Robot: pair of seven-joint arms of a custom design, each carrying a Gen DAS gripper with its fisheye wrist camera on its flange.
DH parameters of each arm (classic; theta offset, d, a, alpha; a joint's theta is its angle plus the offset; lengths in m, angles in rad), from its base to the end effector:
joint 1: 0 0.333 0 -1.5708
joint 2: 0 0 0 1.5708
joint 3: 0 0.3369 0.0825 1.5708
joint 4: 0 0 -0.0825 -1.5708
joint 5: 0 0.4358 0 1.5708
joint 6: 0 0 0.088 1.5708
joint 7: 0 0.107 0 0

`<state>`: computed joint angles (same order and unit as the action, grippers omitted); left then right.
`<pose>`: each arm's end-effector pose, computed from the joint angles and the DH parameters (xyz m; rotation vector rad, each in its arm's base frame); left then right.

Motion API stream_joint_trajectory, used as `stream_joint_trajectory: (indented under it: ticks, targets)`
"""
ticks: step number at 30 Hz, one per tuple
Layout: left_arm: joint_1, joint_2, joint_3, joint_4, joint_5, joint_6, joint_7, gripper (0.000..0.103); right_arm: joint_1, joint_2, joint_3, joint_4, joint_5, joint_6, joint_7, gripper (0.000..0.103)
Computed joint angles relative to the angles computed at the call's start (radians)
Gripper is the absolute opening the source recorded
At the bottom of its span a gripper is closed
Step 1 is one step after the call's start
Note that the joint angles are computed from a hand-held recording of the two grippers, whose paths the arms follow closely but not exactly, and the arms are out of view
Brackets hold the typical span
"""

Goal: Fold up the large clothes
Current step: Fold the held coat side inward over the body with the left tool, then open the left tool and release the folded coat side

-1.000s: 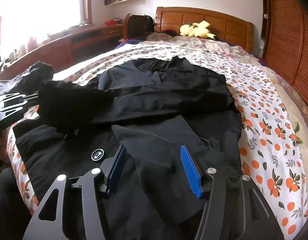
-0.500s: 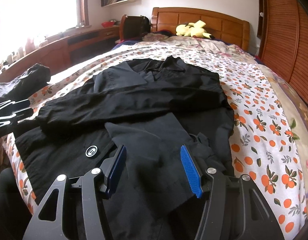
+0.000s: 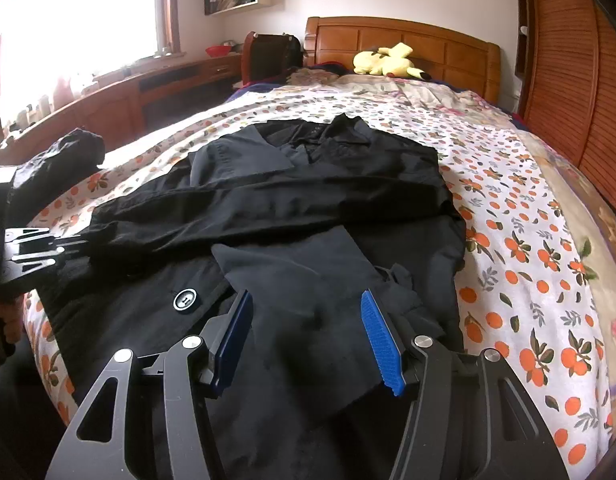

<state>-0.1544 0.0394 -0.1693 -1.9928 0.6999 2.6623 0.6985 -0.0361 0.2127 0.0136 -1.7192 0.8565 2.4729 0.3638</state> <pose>0.6143 -0.2243 0.5061 -1.7662 1.7213 -0.6449 0.7186 -0.0190 0.5208 -2.0823 1.0487 -0.4667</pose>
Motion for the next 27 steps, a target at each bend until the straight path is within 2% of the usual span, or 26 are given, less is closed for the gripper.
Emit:
stream_joint_trajectory:
  ticks: [11, 12, 13, 14, 15, 16, 17, 19, 27]
  targets:
    - [-0.011, -0.104, -0.04, -0.065, 0.055, 0.05, -0.078, 0.009, -0.007, 0.0, -0.004, 0.004, -0.003, -0.009, 0.003, 0.054]
    - [-0.009, -0.108, -0.044, -0.067, 0.065, 0.051, -0.09, 0.014, -0.008, -0.002, -0.004, 0.003, -0.002, -0.01, 0.002, 0.054]
    - [-0.006, -0.117, -0.047, -0.073, 0.089, 0.058, -0.112, 0.038, -0.008, -0.002, -0.005, 0.003, -0.002, -0.011, 0.002, 0.054]
    - [-0.002, -0.126, -0.052, -0.08, 0.122, 0.06, -0.143, 0.053, -0.008, -0.002, -0.005, 0.003, -0.004, -0.011, 0.004, 0.054]
    - [0.001, -0.133, -0.057, -0.084, 0.151, 0.058, -0.169, 0.077, -0.008, -0.003, -0.006, 0.003, -0.007, -0.012, 0.006, 0.054]
    - [0.007, -0.142, -0.064, -0.088, 0.199, 0.054, -0.21, 0.083, -0.008, -0.004, -0.006, 0.002, -0.006, -0.013, 0.004, 0.054]
    - [0.007, -0.147, -0.069, -0.089, 0.214, 0.042, -0.221, 0.085, -0.009, -0.005, -0.006, 0.001, -0.005, -0.013, 0.002, 0.054]
    - [0.009, -0.154, -0.077, -0.089, 0.244, 0.008, -0.248, 0.101, -0.008, -0.004, -0.006, 0.001, -0.005, -0.013, 0.002, 0.054]
    - [0.026, -0.178, -0.067, -0.129, 0.241, -0.007, -0.287, 0.101, -0.012, -0.008, -0.007, -0.005, 0.001, -0.021, -0.02, 0.054]
